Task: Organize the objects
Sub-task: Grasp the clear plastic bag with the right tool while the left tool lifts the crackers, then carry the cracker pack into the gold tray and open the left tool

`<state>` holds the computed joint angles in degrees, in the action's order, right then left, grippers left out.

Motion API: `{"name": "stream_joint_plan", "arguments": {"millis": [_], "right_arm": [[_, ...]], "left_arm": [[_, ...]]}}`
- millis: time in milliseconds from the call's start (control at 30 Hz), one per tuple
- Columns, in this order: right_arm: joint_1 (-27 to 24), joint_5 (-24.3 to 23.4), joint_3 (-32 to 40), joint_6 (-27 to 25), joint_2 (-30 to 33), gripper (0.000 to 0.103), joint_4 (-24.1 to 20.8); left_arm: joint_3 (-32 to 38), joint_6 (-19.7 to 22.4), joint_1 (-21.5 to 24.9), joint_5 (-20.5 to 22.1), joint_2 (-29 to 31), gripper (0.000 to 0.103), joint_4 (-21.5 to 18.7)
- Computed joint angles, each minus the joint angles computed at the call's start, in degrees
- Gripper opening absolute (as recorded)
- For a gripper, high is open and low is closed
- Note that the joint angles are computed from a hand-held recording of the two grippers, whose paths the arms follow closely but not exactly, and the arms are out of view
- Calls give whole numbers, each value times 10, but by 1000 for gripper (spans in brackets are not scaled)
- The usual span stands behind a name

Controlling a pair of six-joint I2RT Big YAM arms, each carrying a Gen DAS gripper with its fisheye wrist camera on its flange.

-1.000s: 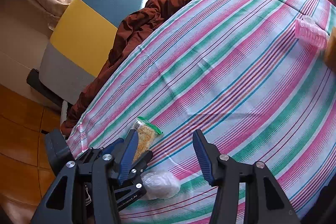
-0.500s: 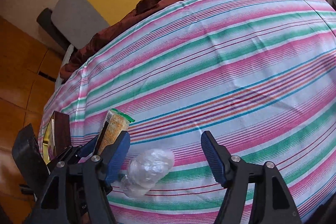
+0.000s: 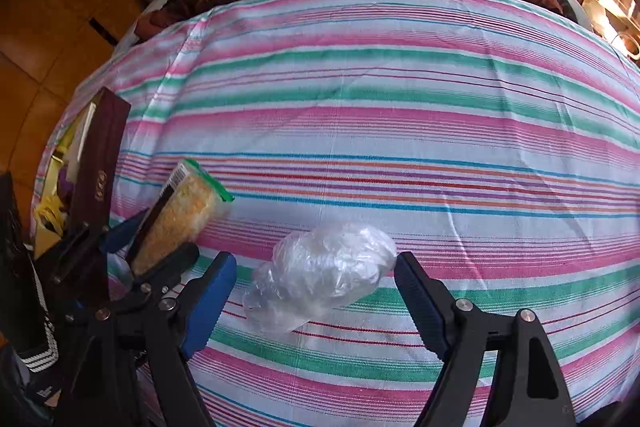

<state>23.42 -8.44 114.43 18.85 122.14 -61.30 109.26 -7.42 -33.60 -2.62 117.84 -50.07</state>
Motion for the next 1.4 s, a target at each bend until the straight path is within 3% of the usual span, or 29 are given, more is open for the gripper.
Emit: {"name": "stream_joint_plan", "arguments": {"millis": [100,233,267,300,533,633,800,933,1000,1033,1067,1100,1400], "right_arm": [[5,24,24,-11,19,75,-33],[-2,33,15,-2,14,59,-24],[-4,31,12,1,12,51,-20],[-6,32,11,2,11,37,-17],[-11,30,4,3,6,37,-10],[-16,12,-2,14,3,42,-1],[-22,-26,-14,29,-4,71,21],[-24,-24,-14,42,-4,72,27],[-27,-13,-20,48,-9,71,32],[-27,-8,-19,47,-8,64,30],[-24,9,-12,46,-3,45,25],[-22,34,-9,40,-2,33,18],[-20,46,-20,18,-9,33,27]], "left_arm": [[-1,-6,0,-1,1,52,6],[-18,-8,0,-3,-7,52,25],[-22,-8,0,-2,-9,52,29],[-24,-8,0,-3,-10,51,32],[-37,-6,-1,-6,-18,51,42],[-43,-2,-1,-9,-22,51,41],[-49,-4,-1,-7,-27,51,42],[-59,-6,-1,-6,-32,51,50],[-60,-6,-1,-5,-32,51,51],[-60,-6,-1,-5,-33,51,52],[-62,-5,-1,-5,-33,51,54],[-64,-4,-1,-7,-34,51,56],[-105,-24,2,12,-84,51,81]]}}
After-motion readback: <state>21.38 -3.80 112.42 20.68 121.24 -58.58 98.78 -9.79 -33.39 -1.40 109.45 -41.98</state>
